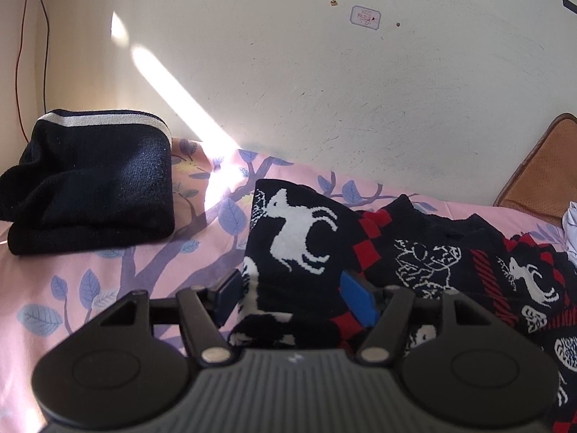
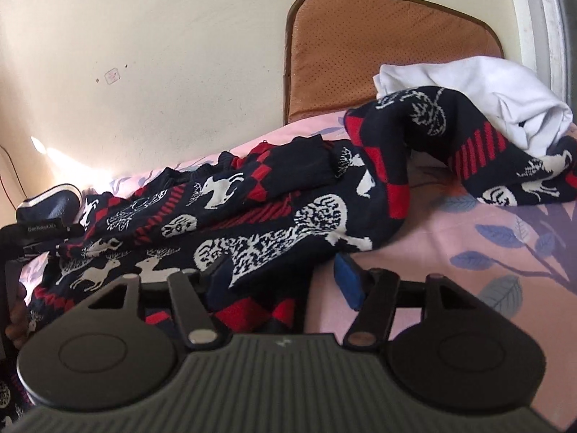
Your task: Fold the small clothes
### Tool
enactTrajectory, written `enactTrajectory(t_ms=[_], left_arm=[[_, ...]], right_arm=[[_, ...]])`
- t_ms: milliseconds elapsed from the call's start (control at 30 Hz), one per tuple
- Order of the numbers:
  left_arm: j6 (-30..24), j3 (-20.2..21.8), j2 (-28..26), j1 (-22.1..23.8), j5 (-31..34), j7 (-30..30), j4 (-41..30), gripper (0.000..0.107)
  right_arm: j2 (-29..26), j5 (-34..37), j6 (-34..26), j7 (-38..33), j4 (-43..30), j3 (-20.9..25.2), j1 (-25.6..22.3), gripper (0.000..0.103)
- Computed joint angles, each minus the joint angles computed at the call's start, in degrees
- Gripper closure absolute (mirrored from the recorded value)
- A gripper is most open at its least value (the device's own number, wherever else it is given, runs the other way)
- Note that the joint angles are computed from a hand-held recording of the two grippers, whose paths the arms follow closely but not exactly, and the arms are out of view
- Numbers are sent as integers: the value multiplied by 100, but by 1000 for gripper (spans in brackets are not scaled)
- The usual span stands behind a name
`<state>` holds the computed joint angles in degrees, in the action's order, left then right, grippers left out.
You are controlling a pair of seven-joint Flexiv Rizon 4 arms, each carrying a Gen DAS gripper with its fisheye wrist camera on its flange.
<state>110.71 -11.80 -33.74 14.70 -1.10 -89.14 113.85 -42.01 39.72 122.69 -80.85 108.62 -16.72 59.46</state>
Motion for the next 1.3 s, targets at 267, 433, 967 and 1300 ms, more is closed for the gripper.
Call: enactTrajectory(t_ms=[267, 433, 967, 1300], left_arm=[[125, -134, -8, 131, 102, -129, 42, 39], [191, -148, -20, 159, 209, -210, 39, 39], [572, -1299, -241, 1304, 1698, -338, 34, 32], [-238, -1800, -268, 1606, 1418, 218, 20, 32]], right_arm=[[34, -369, 275, 95, 29, 588, -539, 29], [37, -449, 338, 105, 26, 742, -677, 27], [42, -372, 459, 126, -11, 947, -801, 25], [33, -458, 553, 216, -17, 1121, -959, 24]])
